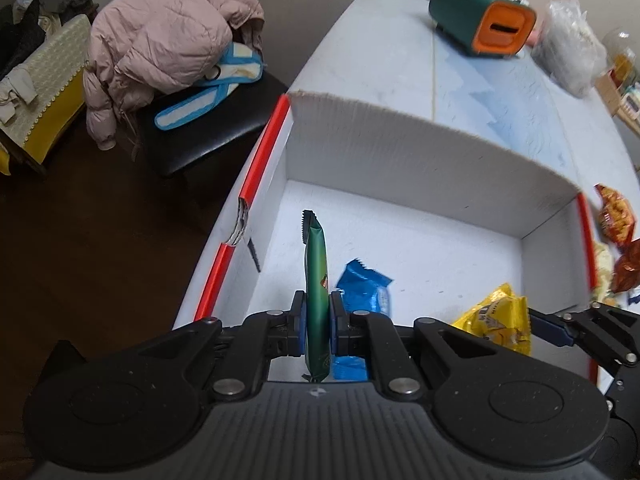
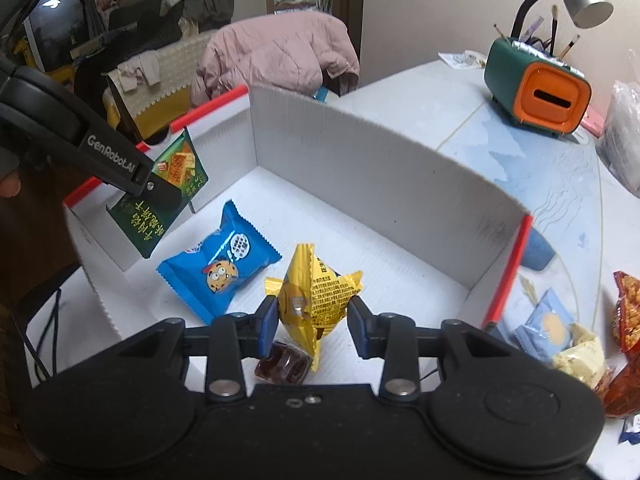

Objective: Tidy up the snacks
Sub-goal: 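Carry the green packet and yellow candy with both tools into the white box, then open both tools to release the green packet and yellow candy in the box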

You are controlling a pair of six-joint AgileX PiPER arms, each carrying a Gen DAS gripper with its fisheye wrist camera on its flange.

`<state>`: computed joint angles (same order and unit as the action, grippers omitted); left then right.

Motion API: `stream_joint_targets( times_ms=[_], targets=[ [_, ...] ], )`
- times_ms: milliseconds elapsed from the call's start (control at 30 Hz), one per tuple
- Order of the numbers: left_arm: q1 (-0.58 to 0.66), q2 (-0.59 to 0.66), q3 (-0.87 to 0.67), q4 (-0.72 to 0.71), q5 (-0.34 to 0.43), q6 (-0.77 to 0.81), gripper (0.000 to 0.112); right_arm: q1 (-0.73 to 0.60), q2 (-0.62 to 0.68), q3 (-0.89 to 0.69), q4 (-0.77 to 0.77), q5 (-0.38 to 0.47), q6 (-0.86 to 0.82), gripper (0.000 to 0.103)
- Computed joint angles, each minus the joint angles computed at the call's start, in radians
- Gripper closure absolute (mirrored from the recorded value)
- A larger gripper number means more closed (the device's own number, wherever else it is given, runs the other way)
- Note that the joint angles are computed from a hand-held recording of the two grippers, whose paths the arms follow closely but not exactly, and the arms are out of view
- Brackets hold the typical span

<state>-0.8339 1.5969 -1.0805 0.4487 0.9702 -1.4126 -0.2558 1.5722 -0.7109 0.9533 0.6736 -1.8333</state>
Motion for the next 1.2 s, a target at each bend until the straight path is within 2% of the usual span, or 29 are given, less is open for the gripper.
stream_joint_targets(
  times_ms=[400, 733, 933, 1200],
  targets=[
    [0.057, 0.075, -0.003, -0.087, -0.061, 0.156, 0.102, 0.062, 0.022, 0.011, -0.048, -0.081, 0.082, 0.067],
    [0.047, 0.053, 0.028, -0.088, -0.088, 0.161, 0.102, 0.069, 0.018, 0.016, -0.071, -0.093, 0.137, 0.064],
    [0.033, -0.008, 0.065, -0.067, -0.097, 0.132, 0.101, 0.031, -0.017, 0.021, -0.054, -0.044, 0.132, 0.06],
    [-0.038, -0.102, 0.098, -0.009, -0.086, 0.056, 0.099, -0.052, -0.112, 0.041, -0.026, 0.076, 0.113, 0.055]
  ],
)
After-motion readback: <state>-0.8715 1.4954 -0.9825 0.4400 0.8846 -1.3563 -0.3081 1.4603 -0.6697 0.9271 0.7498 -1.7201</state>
